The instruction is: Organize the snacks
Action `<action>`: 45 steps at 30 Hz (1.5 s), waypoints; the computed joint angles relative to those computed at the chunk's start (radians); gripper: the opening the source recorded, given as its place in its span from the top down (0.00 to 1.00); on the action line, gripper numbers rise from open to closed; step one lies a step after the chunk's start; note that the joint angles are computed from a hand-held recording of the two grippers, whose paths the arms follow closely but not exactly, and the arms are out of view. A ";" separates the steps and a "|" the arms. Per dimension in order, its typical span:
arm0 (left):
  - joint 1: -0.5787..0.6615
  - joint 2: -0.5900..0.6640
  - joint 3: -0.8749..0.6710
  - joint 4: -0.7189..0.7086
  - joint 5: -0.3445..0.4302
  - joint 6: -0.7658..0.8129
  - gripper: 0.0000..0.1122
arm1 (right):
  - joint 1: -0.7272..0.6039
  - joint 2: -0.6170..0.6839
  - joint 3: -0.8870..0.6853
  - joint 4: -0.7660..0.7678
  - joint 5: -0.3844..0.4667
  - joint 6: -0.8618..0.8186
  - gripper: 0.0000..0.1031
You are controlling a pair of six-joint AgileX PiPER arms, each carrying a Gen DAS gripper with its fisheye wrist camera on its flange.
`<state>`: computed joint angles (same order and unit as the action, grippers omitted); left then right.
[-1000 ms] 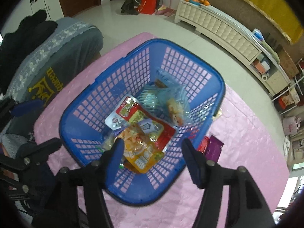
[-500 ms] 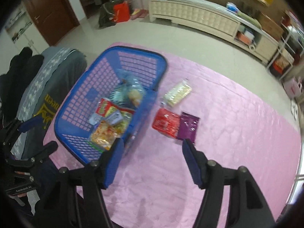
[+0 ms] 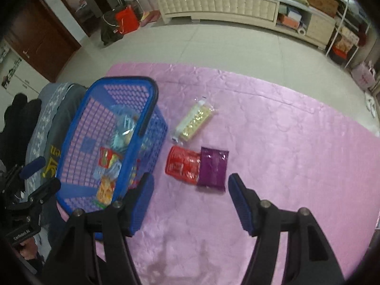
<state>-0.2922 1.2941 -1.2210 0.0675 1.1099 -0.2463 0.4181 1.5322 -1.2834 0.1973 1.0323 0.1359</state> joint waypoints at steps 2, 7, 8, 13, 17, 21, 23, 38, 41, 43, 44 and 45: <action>0.010 0.050 -0.030 -0.009 -0.019 0.017 0.35 | -0.030 0.052 -0.027 0.043 -0.007 -0.033 0.33; 0.036 0.171 -0.088 0.000 -0.053 0.034 0.35 | -0.072 0.206 -0.128 0.083 -0.015 -0.080 0.33; 0.046 0.197 -0.105 -0.016 -0.052 0.043 0.35 | -0.080 0.252 -0.159 0.083 -0.017 -0.088 0.33; 0.059 0.284 -0.161 -0.008 -0.059 0.044 0.35 | -0.094 0.391 -0.267 0.068 -0.025 -0.126 0.33; 0.069 0.346 -0.199 0.000 -0.059 0.051 0.35 | -0.113 0.484 -0.322 0.134 -0.039 -0.171 0.33; 0.092 0.386 -0.217 -0.019 -0.071 0.070 0.35 | -0.115 0.533 -0.348 0.162 -0.070 -0.188 0.33; 0.093 0.398 -0.220 -0.020 -0.077 0.074 0.35 | -0.106 0.563 -0.380 0.138 -0.076 -0.185 0.33; 0.067 0.416 -0.215 -0.031 -0.090 0.068 0.35 | -0.130 0.566 -0.339 0.210 -0.109 -0.357 0.84; 0.053 0.382 -0.189 -0.012 -0.094 0.054 0.35 | -0.141 0.496 -0.250 0.218 -0.130 -0.400 0.87; 0.043 0.360 -0.174 -0.008 -0.097 0.042 0.35 | -0.145 0.446 -0.193 0.209 -0.146 -0.414 0.88; 0.037 0.345 -0.171 -0.003 -0.092 0.033 0.35 | -0.148 0.416 -0.166 0.206 -0.148 -0.417 0.88; 0.030 0.337 -0.170 0.003 -0.087 0.024 0.35 | -0.153 0.383 -0.140 0.207 -0.148 -0.422 0.88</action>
